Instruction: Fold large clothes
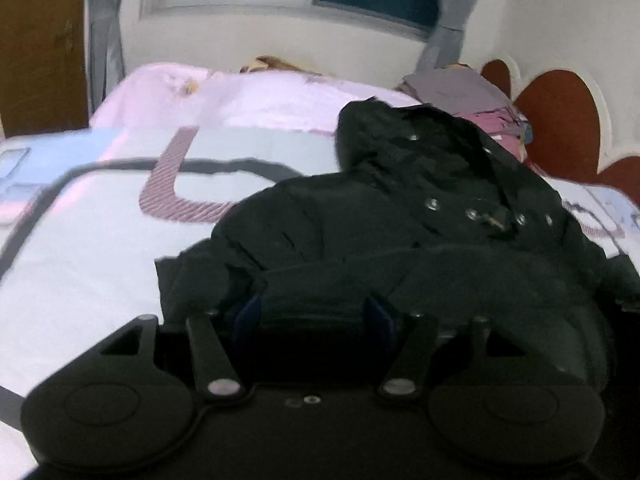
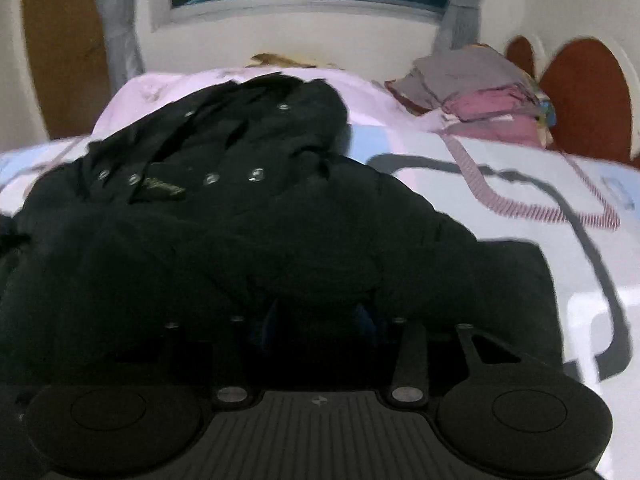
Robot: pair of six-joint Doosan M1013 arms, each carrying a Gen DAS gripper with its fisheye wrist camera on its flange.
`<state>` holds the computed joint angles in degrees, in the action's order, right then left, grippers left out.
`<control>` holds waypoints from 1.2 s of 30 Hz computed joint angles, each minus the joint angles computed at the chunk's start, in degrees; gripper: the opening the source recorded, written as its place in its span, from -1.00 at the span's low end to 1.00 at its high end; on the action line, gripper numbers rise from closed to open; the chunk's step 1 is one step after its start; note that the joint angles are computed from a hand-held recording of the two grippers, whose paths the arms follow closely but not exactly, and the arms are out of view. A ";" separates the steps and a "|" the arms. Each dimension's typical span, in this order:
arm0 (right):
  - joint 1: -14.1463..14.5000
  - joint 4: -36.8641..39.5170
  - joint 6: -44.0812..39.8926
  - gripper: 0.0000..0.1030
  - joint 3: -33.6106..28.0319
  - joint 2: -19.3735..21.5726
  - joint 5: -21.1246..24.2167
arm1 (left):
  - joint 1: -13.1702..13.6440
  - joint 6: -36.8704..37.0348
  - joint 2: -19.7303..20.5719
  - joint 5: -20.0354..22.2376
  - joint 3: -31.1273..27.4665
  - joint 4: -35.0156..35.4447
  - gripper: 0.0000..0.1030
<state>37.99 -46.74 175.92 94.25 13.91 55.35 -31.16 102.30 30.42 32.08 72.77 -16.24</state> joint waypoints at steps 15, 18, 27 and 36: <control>0.33 5.64 -9.95 0.40 -6.28 3.09 -2.58 | -5.58 -0.37 -2.62 -2.67 3.63 4.64 0.30; 1.05 4.28 -9.00 0.40 -4.45 1.36 2.22 | -4.25 -0.96 -3.74 -2.13 4.60 7.00 0.33; -0.46 9.81 -9.84 0.41 -0.42 -2.59 3.66 | -1.65 -6.62 -5.31 1.16 6.11 13.12 0.28; -5.66 -0.25 -4.10 -0.08 0.00 -5.71 -7.11 | -1.27 2.25 -0.97 -1.29 -5.25 0.66 0.40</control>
